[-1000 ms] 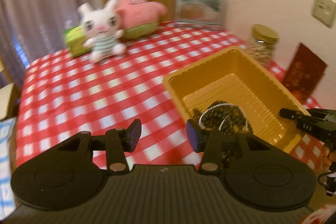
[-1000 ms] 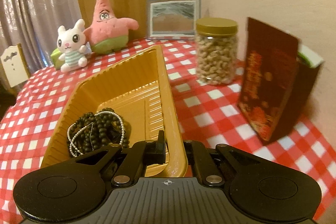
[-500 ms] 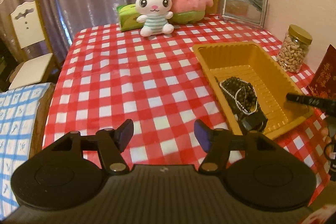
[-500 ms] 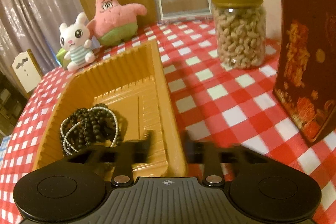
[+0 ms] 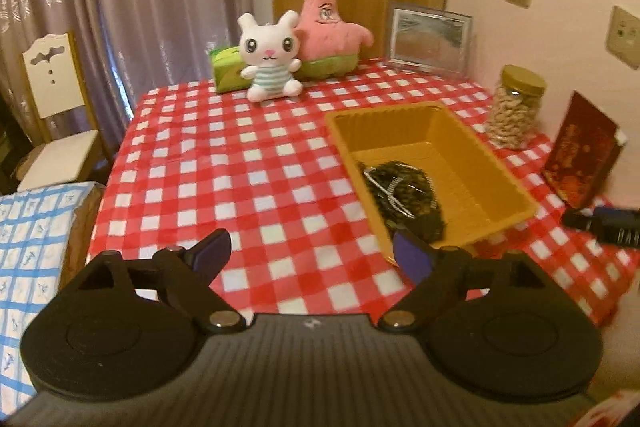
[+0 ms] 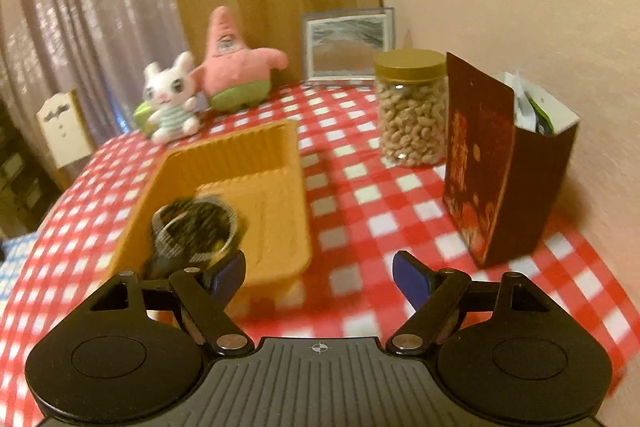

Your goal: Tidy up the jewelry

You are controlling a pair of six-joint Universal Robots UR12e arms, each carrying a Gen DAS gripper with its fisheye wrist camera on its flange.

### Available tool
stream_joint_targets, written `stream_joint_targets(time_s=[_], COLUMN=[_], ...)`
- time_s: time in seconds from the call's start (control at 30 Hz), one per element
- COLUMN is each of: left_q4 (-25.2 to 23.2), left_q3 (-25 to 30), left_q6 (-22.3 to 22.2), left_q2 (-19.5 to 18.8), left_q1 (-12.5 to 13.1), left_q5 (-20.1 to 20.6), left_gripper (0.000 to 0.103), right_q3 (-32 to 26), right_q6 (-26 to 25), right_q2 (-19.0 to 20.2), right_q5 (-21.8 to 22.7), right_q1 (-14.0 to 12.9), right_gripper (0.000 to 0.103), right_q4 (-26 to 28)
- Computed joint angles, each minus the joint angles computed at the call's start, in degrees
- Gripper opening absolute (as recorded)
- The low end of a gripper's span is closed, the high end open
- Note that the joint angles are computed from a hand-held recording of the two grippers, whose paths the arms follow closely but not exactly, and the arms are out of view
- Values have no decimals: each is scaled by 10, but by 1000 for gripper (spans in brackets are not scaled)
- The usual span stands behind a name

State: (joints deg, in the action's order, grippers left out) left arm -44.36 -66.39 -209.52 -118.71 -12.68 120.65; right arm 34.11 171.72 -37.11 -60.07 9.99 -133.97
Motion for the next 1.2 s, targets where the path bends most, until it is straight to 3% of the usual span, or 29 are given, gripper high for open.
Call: stream_joint_targets(time_s=[0.2,0.47,0.8,1.2], left_q4=[-2,-45,-60,-54], left_q3=[-29,-81,-125,-128], left_q6=[-4,-50,-96,-92], left_q2=[30,77,109,111], left_q1=[-22,-43,-57,-62], left_q5=[1,-25,-41,-46], left_gripper=[87,87,87,87], right_q3=[138,207,264,276], right_q6=[-23,-60,-132,-126], right_q2=[-93,-159,-209,-219], right_q5=[7,11,10,14], right_q1=[2,12,21,17], right_gripper=[80,80,80,80], right_q4=[18,83,122,113])
